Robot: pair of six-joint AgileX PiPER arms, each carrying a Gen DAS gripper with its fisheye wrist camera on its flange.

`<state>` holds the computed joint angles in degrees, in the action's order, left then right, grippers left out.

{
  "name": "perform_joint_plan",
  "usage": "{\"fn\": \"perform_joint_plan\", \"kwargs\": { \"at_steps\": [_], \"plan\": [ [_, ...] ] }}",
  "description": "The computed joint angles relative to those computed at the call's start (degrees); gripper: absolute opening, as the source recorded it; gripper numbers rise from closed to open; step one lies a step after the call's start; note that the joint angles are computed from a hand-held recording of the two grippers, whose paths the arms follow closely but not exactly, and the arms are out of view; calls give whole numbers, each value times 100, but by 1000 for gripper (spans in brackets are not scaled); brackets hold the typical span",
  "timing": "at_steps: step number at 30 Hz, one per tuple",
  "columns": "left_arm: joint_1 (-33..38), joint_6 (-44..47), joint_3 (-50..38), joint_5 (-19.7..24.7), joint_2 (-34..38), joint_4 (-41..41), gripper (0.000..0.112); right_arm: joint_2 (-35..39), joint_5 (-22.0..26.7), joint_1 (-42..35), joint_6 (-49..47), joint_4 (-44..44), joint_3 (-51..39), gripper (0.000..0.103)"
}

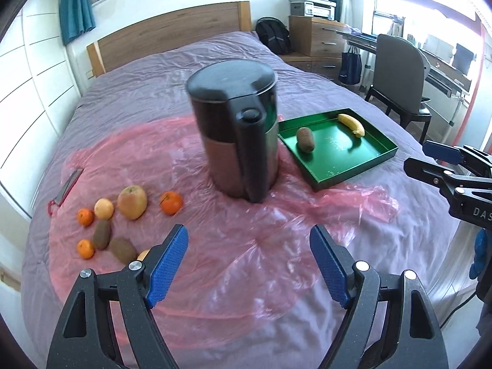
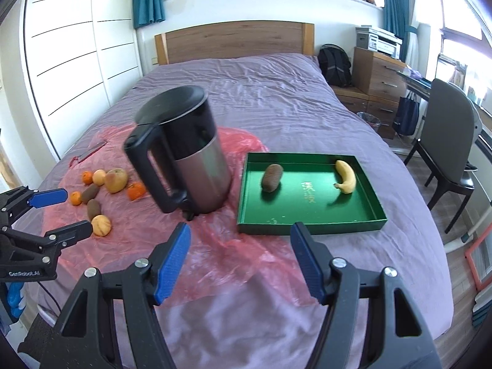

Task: Organize fruits
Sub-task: 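Move both open tools back over the remaining fruit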

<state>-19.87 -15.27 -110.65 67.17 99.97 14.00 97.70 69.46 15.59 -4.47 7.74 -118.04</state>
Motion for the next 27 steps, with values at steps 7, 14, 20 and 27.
{"fn": "perform_joint_plan", "kwargs": {
  "at_steps": [7, 14, 20, 27],
  "plan": [
    [564, 71, 1318, -448, -860, -122, 77, -152, -77, 717, 358, -242, 193, 72],
    [1335, 310, 2404, -881, -1539, -362, 77, -60, -136, 1513, 755, -513, 238, 72],
    [2319, 853, 3124, -1270, -1947, -681, 77, 84, -350, 2099, 1073, -627, 246, 72],
    [3668, 1632, 3630, -1709, -2024, -1188, 77, 570, -310, 2673, 1315, -728, -137, 72]
  ]
}}
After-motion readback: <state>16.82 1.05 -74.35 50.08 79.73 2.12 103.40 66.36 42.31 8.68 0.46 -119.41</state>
